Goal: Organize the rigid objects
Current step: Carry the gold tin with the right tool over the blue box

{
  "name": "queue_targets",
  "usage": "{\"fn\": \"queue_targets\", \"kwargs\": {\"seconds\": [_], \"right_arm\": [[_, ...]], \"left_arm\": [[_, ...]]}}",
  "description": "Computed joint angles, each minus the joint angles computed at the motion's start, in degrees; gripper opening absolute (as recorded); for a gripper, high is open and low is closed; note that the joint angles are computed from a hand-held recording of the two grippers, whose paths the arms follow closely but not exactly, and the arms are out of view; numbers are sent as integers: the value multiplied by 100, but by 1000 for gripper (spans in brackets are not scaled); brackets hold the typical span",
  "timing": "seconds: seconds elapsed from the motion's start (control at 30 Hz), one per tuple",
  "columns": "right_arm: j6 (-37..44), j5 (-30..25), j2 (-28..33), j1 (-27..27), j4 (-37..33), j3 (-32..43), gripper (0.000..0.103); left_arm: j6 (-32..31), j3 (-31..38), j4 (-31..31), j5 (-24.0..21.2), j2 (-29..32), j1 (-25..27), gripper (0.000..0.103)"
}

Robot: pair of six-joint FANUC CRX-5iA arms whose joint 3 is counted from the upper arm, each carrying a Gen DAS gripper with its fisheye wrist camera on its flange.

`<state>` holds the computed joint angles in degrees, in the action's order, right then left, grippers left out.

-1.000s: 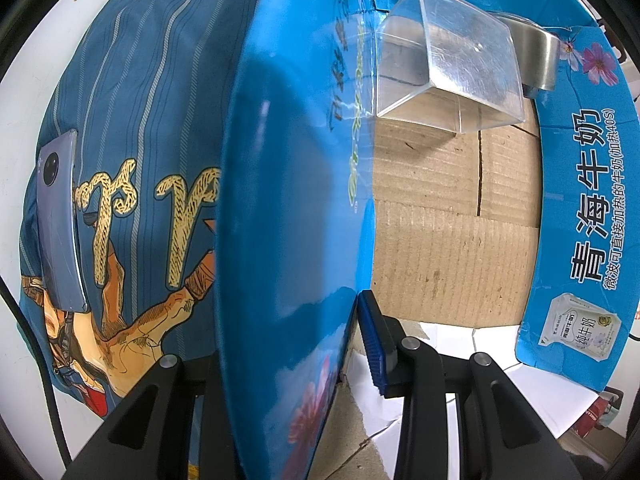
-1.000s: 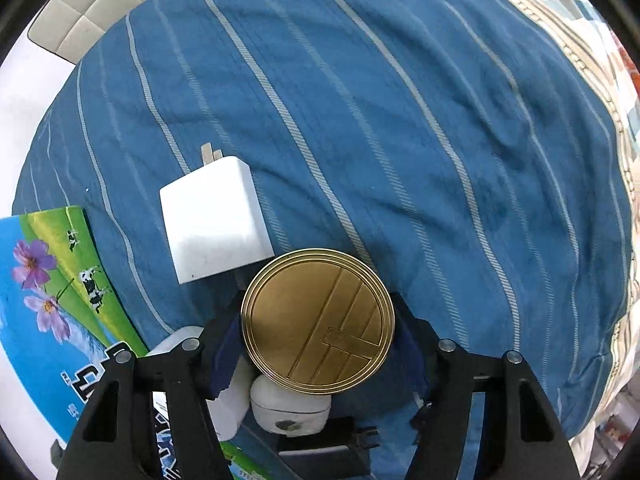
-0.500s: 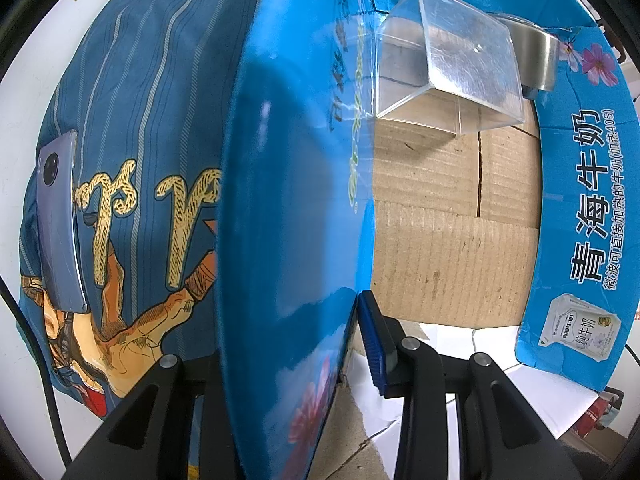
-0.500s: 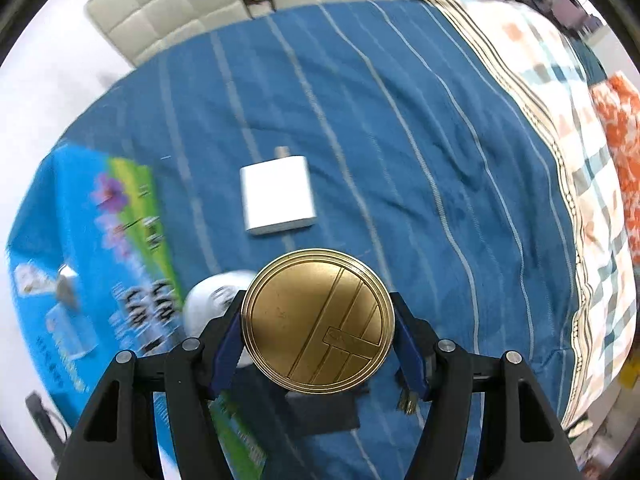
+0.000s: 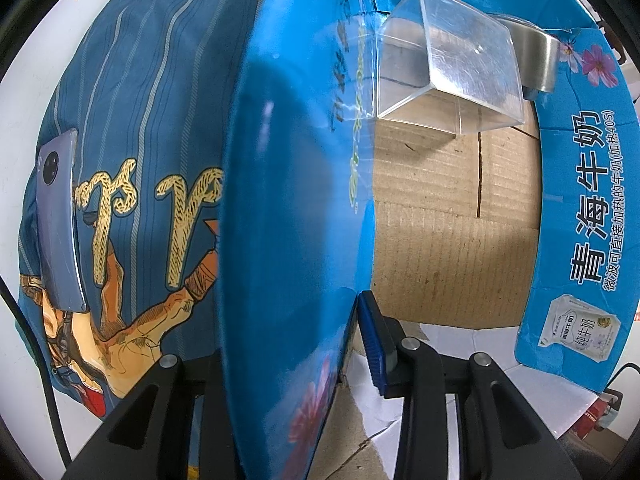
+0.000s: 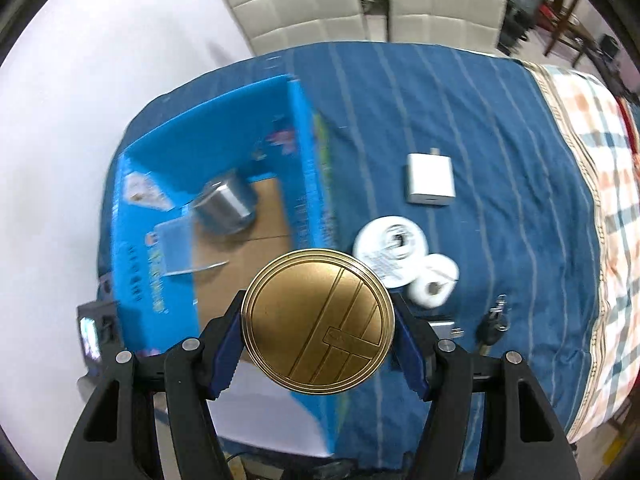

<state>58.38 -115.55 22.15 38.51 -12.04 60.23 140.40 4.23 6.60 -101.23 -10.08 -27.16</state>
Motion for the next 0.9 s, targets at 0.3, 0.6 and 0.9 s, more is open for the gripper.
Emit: {"fn": "queue_targets", "kwargs": {"seconds": [0.3,0.6,0.9], "right_arm": [[-77,153,-89,350,-287,-217,69],[-135,559,67,705,-197,-621,69],[-10,906,307,998,296,-948,69]], "left_arm": [[14,-10,18,7,-9,17,33],[-8,-7,12,13,-1,16,33],[48,-41,36,40,2,28,33]]}}
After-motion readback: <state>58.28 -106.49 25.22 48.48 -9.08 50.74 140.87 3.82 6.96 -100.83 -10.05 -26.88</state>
